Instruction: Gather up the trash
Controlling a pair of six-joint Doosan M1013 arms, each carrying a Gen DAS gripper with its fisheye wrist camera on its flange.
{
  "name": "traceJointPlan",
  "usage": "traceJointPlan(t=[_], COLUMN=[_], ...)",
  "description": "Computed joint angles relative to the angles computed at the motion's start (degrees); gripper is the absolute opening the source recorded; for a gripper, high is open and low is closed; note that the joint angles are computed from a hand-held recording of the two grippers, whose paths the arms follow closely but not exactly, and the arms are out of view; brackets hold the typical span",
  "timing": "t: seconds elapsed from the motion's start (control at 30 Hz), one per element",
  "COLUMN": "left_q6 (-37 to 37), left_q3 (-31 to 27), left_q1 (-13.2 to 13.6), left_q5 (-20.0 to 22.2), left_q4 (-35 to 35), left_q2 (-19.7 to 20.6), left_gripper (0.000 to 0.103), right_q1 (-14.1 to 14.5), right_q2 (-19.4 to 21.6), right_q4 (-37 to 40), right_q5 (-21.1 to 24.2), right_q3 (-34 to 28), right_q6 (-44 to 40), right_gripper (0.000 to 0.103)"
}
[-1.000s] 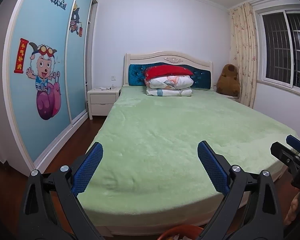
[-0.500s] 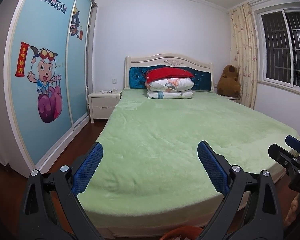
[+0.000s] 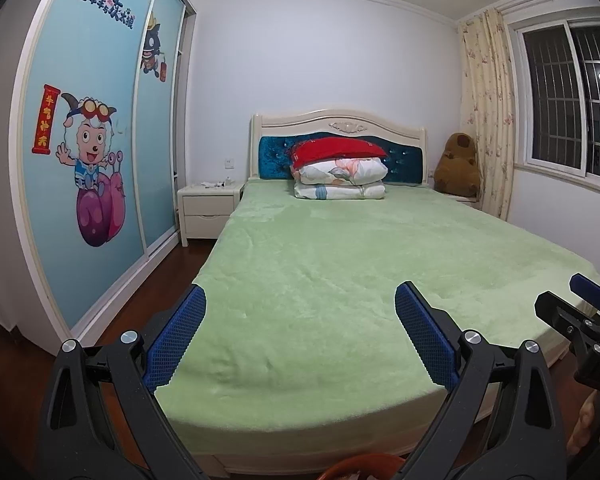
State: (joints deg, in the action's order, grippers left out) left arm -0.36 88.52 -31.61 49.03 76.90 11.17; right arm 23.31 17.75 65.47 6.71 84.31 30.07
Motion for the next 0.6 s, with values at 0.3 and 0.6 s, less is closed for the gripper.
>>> traceJointPlan(t=[0.3, 0.6], left_q6=[-0.2, 0.0], left_q3=[0.1, 0.0], left_q1=[-0.1, 0.0], left_q5=[-0.1, 0.2], left_q4=[-0.1, 0.3], left_q2=[-0.1, -0.1], left_gripper=[0.093, 0.093], right_q1=[0.0, -0.1], right_q2=[-0.2, -0.2], right_q4=[1.9, -0.6], right_q5=[0.0, 0.2], right_q3=[0.4, 0.5], right_q6=[-2.1, 0.1], right_gripper=[0.097, 0.097])
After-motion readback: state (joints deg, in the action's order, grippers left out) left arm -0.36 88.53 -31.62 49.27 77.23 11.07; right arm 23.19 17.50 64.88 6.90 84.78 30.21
